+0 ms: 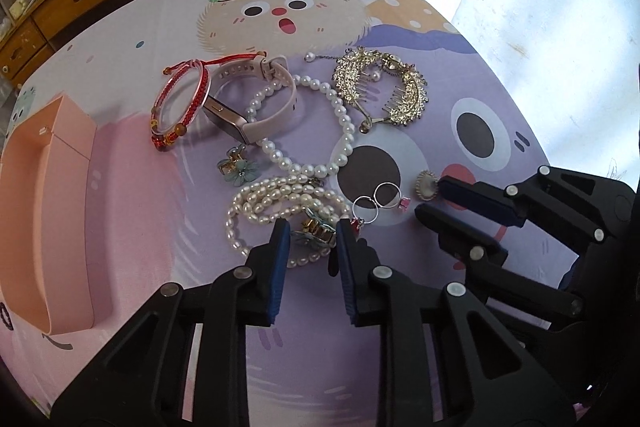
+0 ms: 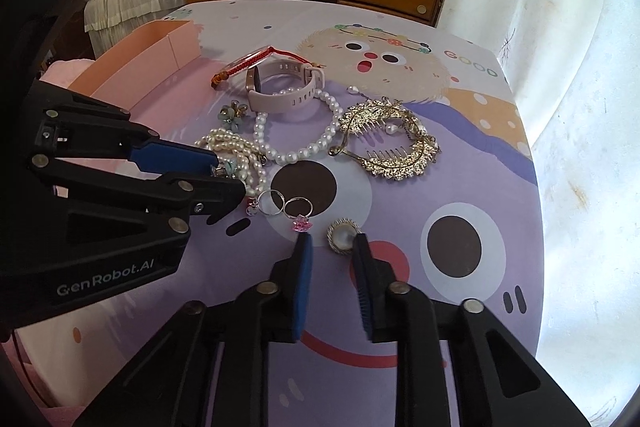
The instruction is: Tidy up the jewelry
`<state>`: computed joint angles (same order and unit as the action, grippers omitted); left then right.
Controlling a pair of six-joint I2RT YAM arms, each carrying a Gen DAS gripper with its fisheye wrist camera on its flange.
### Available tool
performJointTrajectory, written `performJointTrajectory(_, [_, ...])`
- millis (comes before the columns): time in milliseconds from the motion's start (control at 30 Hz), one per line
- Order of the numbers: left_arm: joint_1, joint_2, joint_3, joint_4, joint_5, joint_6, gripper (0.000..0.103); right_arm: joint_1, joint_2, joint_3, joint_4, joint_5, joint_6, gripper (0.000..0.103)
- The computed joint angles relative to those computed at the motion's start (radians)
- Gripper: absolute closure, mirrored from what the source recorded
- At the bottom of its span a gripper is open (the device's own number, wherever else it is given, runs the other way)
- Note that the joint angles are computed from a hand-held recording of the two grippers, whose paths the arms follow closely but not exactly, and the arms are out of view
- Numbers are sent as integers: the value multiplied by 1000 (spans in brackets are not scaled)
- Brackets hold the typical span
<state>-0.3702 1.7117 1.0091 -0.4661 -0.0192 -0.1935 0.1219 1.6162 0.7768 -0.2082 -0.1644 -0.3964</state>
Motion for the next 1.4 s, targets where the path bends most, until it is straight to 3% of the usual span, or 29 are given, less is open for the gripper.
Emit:
performJointTrajectory(133, [-3,-28,-13,-1,-17,-1,82,-2,-20,-10,-11,4,4,98])
performJointTrajectory(300, [-14,-89,-35,-21,-42,-8,82,-35,-24,-1,-25,-31,29,98])
performJointTrajectory(367, [-16,-114,-46,-29,-47,-15,82,-51,-19,18,-56,-53,36,95])
performJointTrajectory(500, [-19,-146,-60,-50,-56,-34,82,-61,-27,8,-37,-62,40,65])
performJointTrajectory(533, [-21,-154,-63,-56,-61,-37,82,-56,-33,-6,-11,-59,36,65])
performJointTrajectory(867, [-20,-248,-99,-129,-106,-94,82,0,-18,-33,71,8,7,68])
performJointTrajectory(1033, [-12,-295,-113,-159,-125,-113,82,-9,-8,-28,68,-31,-3,84])
performJointTrajectory(1400, [37,-412,-146,-204,-126,-118,82,13,-7,1,13,7,23,84])
